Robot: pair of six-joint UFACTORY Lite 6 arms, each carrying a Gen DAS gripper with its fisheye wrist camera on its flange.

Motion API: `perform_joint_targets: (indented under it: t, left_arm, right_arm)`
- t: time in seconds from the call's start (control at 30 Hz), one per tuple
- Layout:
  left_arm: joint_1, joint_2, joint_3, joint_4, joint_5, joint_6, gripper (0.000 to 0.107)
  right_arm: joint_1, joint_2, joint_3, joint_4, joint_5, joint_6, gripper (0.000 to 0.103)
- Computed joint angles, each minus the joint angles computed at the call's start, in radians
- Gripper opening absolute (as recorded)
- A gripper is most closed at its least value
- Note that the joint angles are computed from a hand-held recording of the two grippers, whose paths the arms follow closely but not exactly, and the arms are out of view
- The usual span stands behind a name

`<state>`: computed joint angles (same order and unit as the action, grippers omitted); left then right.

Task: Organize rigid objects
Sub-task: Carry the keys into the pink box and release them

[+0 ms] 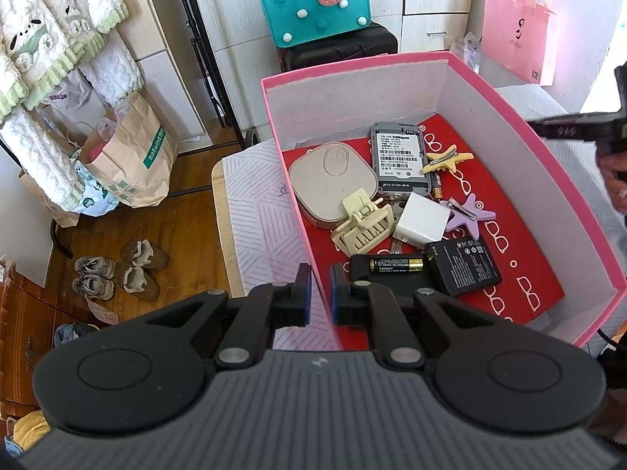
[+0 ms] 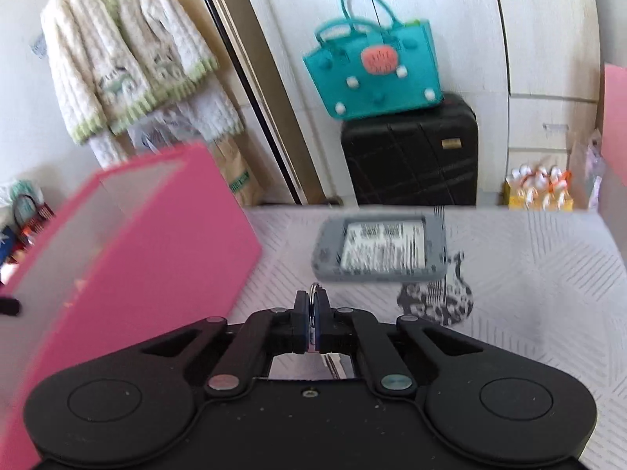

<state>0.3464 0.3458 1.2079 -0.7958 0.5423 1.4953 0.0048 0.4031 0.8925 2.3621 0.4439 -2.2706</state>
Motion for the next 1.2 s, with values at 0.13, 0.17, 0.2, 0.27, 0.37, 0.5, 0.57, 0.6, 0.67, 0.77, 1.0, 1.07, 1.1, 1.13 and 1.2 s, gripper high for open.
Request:
perform_joint_targets:
  t: [0.13,0.17,0.2,0.27,0.37,0.5,0.57,0.6,0.67,0.77,1.0,1.07,1.1,1.13,1.2]
  left_arm:
    - [0.004,0.003,0.001,-0.016,0.010,0.010,0.009]
    - [0.006,0.005,0.003,-0.019,0.015,0.010,0.009]
    - [0.006,0.005,0.004,-0.021,0.017,0.011,0.009]
    - [0.014,0.005,0.004,-0.025,0.023,0.020,0.009]
    - [0.013,0.003,0.002,-0.025,0.018,0.026,0.009]
    - [0.005,-0.003,-0.004,-0.019,0.005,0.026,0.009]
    - [0.004,-0.003,-0.005,-0.016,0.004,0.027,0.009]
    - [0.003,-0.003,-0.005,-0.015,0.003,0.027,0.009]
    - [0.006,-0.004,-0.006,-0.015,0.004,0.032,0.009]
    - [0.006,-0.003,-0.006,-0.018,0.004,0.034,0.009]
    - [0.009,-0.003,-0.006,-0.030,0.011,0.032,0.009]
    - [0.008,-0.004,-0.008,-0.031,0.009,0.029,0.009]
    - [0.008,-0.005,-0.009,-0.030,0.008,0.025,0.009]
    - [0.006,-0.006,-0.009,-0.028,0.006,0.022,0.009]
    - [0.006,-0.005,-0.009,-0.026,0.005,0.017,0.009]
  right_arm:
    - [-0.005,-0.143,-0.072,-0.130,0.026,0.135,0.004]
    - [0.003,-0.180,-0.087,-0.136,0.019,0.140,0.004]
    - [0.009,-0.218,-0.100,-0.163,0.014,0.168,0.004]
    - [0.020,-0.276,-0.108,-0.239,0.003,0.243,0.004]
    - [0.039,-0.343,-0.095,-0.364,-0.021,0.369,0.004]
    - [0.072,-0.428,-0.066,-0.575,-0.036,0.577,0.004]
    - [0.098,-0.472,-0.055,-0.671,-0.038,0.662,0.004]
    - [0.108,-0.488,-0.049,-0.712,-0.030,0.705,0.005]
    - [0.126,-0.491,-0.016,-0.806,0.002,0.793,0.005]
    - [0.165,-0.460,0.036,-0.884,0.037,0.870,0.005]
    - [0.236,-0.224,0.222,-0.974,0.040,0.963,0.005]
    - [0.251,-0.132,0.296,-0.995,0.026,0.987,0.005]
    - [0.256,-0.083,0.337,-1.005,0.013,0.999,0.005]
    - [0.265,-0.053,0.357,-1.012,-0.002,1.004,0.005]
    - [0.273,0.025,0.430,-1.041,-0.027,1.035,0.005]
